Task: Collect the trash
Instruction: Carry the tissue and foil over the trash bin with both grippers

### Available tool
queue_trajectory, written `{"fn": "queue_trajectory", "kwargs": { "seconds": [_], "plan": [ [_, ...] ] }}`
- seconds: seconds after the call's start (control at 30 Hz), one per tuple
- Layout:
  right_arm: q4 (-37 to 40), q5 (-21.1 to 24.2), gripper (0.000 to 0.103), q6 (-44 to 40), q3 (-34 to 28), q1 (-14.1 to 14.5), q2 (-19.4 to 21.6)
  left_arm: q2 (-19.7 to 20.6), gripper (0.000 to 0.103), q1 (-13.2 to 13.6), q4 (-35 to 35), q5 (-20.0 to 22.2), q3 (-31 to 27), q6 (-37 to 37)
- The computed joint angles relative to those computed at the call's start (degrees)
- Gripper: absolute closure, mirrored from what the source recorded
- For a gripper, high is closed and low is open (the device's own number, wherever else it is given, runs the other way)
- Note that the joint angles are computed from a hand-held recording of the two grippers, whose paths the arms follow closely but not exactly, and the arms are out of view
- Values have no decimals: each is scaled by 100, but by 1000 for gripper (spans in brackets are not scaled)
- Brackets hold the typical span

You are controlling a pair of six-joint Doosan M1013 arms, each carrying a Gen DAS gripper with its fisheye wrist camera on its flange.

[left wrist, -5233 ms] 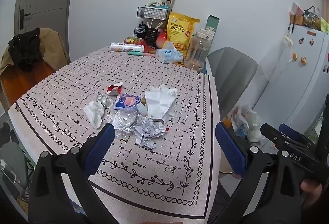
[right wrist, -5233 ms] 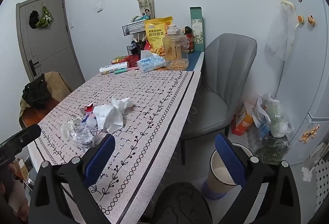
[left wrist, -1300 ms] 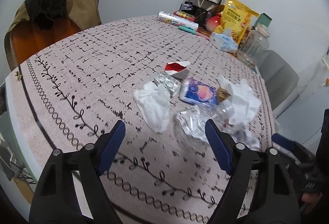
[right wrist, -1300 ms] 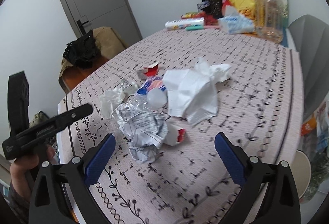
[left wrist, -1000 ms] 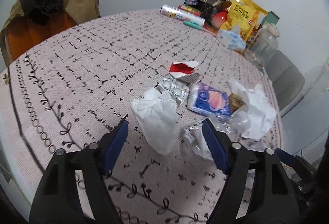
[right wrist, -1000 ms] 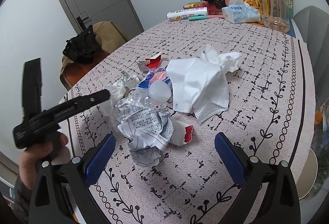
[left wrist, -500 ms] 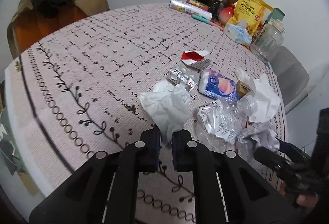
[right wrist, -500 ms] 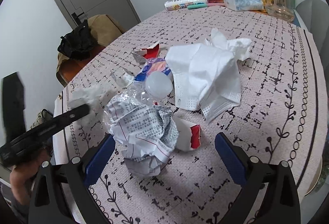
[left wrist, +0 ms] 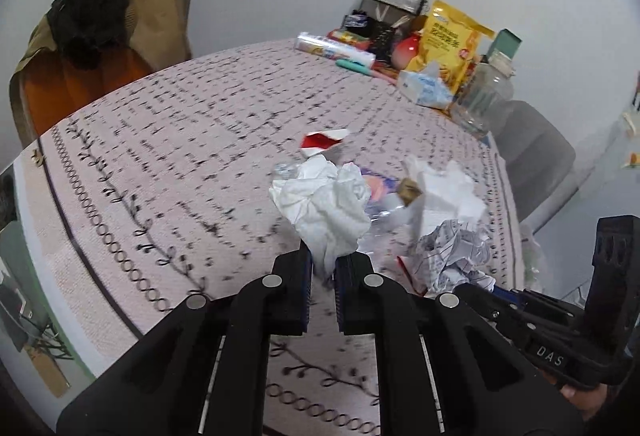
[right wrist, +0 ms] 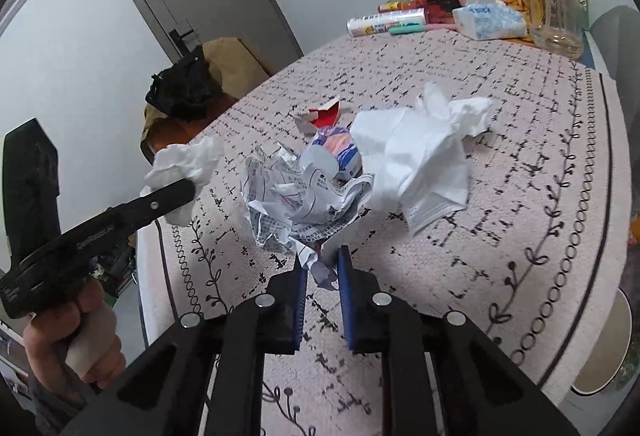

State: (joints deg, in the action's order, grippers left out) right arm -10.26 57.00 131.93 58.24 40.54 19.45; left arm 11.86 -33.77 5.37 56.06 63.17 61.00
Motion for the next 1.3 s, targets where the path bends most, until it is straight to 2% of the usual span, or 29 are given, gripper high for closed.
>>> {"fn": "queue_trajectory", "kwargs": {
  "seconds": [0.37, 0.63, 0.9, 1.03, 1.3],
  "plan": [
    [-626, -368, 88, 620, 579, 40, -580, 219, 93, -245, -318, -64, -384, 476],
    [-1381, -379, 88, 1510, 1125, -53, -1038, 675, 93, -503, -713, 166, -1057, 1030],
    [-2246, 14, 88, 2473, 1752, -277, -1554, 1237, 93, -821, -1015, 483, -1882, 1478],
    [-2595, 231, 88, 3026, 2102, -397, -1807, 1583, 93, -975, -1133, 780, -2402, 1673],
    [-2561, 292, 88, 3699, 2818, -729, -2241, 2259, 93, -1224, -1222, 1451, -3489, 1894]
  ]
}}
